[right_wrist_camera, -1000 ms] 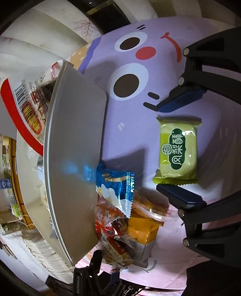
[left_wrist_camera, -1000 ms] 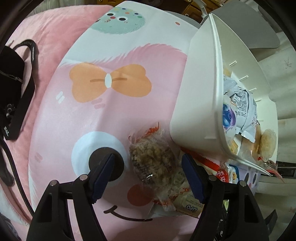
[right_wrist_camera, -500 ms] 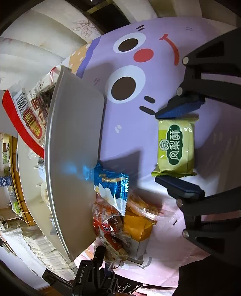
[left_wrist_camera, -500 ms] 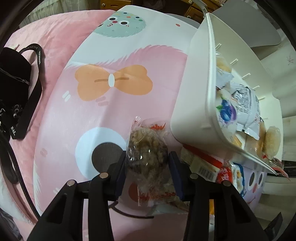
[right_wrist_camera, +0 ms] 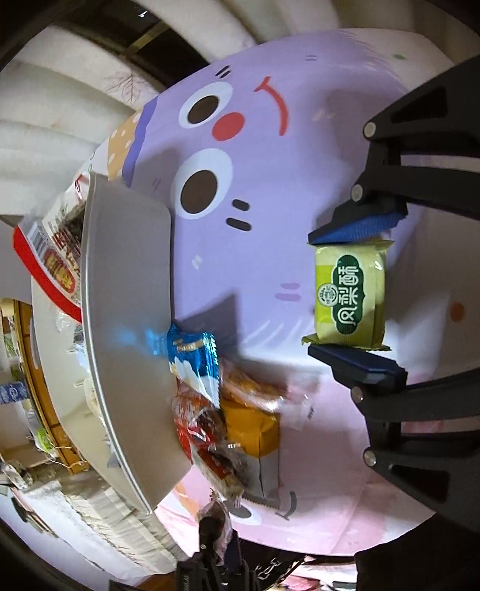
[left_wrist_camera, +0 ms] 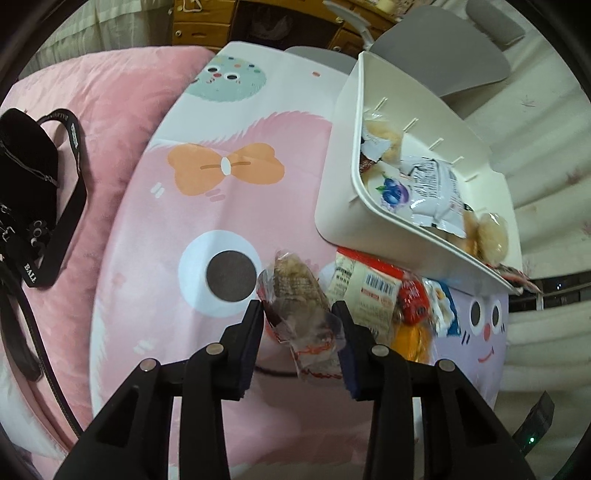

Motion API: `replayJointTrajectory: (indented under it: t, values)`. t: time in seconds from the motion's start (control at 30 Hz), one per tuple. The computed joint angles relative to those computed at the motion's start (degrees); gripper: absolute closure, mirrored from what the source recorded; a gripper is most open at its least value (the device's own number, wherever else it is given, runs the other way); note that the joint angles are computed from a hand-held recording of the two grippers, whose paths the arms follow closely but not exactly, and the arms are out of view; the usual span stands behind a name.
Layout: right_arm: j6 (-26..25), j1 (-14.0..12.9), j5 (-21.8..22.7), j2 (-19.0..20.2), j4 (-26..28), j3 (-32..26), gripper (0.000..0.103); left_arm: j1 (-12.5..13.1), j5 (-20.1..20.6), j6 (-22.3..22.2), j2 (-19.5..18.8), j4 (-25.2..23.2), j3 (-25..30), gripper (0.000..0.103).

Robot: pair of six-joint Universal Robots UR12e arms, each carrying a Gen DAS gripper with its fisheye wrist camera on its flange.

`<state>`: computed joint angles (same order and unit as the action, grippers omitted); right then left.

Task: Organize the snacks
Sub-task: 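Carry both packets over the white tray and open both tools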

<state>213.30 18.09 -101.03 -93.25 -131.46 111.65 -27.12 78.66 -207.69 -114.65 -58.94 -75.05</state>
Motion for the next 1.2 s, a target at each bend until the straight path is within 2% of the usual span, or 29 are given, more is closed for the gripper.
replayJointTrajectory:
  t: [0.13, 0.2, 0.37, 0.53, 0.73, 0.93, 1.2]
  values:
    - [3.16, 1.57, -1.44, -1.06, 0.06, 0.20, 0.051, 0.55, -0.25, 1.99, 2.27, 1.98, -2.45, 0.067]
    - [4.15, 2.54, -2.55, -0.86, -0.38, -0.23, 0.051, 0.57, 0.95, 2.98, 3.47, 2.25, -3.27, 0.067]
    - [4.91, 4.63, -6.58, -0.08, -1.86, -1.79, 0.051, 0.74, 0.11, 5.35, 5.33, 3.31, -4.52, 0.067]
    - [4.08, 5.13, -7.88, 0.08, -2.54, -2.95, 0.051, 0.71, -2.09, 7.29, 5.99, 3.20, -4.34, 0.067]
    - [-0.37, 3.45, -6.35, 0.30, -6.57, -3.86, 0.051, -0.37, -2.23, 8.07, 5.86, 5.05, -2.58, 0.067]
    - [-8.47, 0.59, -3.76, 0.86, -10.56, -5.35, 0.051, -2.27, -0.24, 8.03, 4.32, 7.41, 0.68, 0.067]
    - [-17.67, -4.46, 1.63, 2.01, -14.70, -7.58, 0.051, -5.00, 5.05, 6.44, 0.71, 7.43, 6.88, 0.067]
